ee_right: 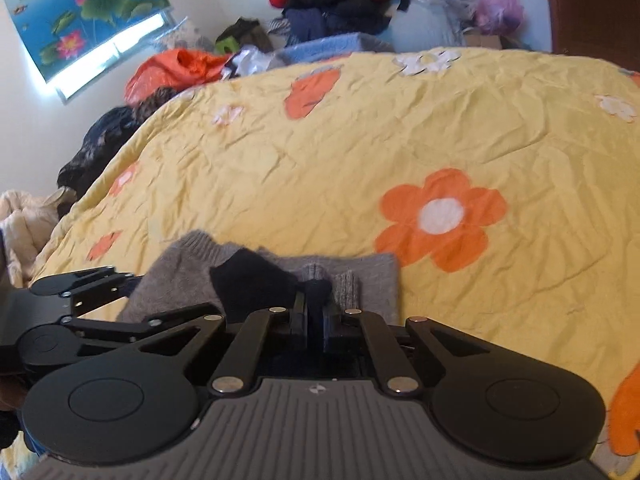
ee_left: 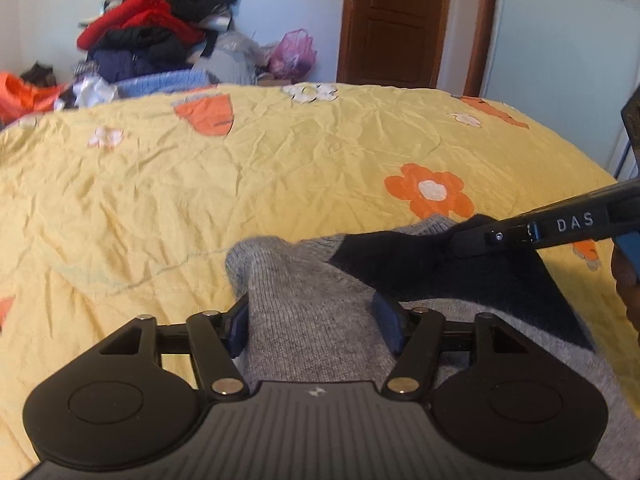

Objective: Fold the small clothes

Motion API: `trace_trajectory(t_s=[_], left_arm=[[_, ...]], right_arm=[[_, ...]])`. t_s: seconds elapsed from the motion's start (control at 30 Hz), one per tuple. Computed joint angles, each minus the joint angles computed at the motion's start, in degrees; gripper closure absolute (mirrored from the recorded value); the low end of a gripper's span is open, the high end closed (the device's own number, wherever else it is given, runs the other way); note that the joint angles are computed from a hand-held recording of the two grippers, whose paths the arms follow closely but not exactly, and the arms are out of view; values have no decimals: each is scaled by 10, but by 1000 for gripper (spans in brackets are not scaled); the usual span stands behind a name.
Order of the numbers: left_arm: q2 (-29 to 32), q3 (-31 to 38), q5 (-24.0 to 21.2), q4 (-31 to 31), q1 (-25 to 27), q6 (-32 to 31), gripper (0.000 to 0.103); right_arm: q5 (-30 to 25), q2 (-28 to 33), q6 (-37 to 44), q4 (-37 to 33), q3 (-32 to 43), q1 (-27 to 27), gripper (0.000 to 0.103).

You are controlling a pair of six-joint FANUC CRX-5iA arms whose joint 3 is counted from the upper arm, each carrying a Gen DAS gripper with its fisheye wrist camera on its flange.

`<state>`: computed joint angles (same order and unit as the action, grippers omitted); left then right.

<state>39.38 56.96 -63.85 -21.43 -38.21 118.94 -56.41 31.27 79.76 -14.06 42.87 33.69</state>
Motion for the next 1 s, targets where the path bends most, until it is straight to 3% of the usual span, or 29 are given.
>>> trace_trajectory(t_s=[0.07,0.17,0.2,0.23,0.33,0.4,0.43,0.47,0.53,0.6,0.67,0.7,0.8,0.9,1.0], left_arm=[[20,31,-21,-23,-9,-1,38],[31,49,-32,-59,-20,2,36],[32,57,-42,-66,-23,4,36],[28,57,-51,-87,-32,8,36],[-31,-15,-27,-155,-65,45,38],[-78,-83,11,-148,-77,71,38],[-89,-101,17,-145,-82,76,38],[-94,-109,10,-149,-93,78,38],[-92,-112,-10,-167,-113,77,38],[-82,-106,-26,-190,-128,65,37],[-79,-115,-15,-235,-142,39,37],[-82,-127,-2,-253,-144,34,37],[-87,-119,-14,-245,-143,23,36],[-126,-154,-4,-268,-165,52,37],[-170,-215,47,-188,-159,68,37]], right_arm=[[-2,-2,-12,-12,-11,-9,91],[42,-21,-29,23,-54,5,91],[56,-27,-45,44,-67,11,88],[72,-38,-57,63,-85,18,77],[143,-105,-79,96,-170,38,73],[186,-158,-41,32,-220,39,62],[185,-177,-8,-16,-230,37,51],[176,-188,18,-47,-235,38,49],[153,-199,29,-55,-248,50,50],[139,-196,-11,-1,-267,73,51],[183,-201,-32,50,-315,89,65],[200,-207,-18,42,-328,85,68],[152,-205,-98,34,-301,73,78],[177,-255,-139,85,-349,97,63],[199,-301,-121,59,-390,107,58]])
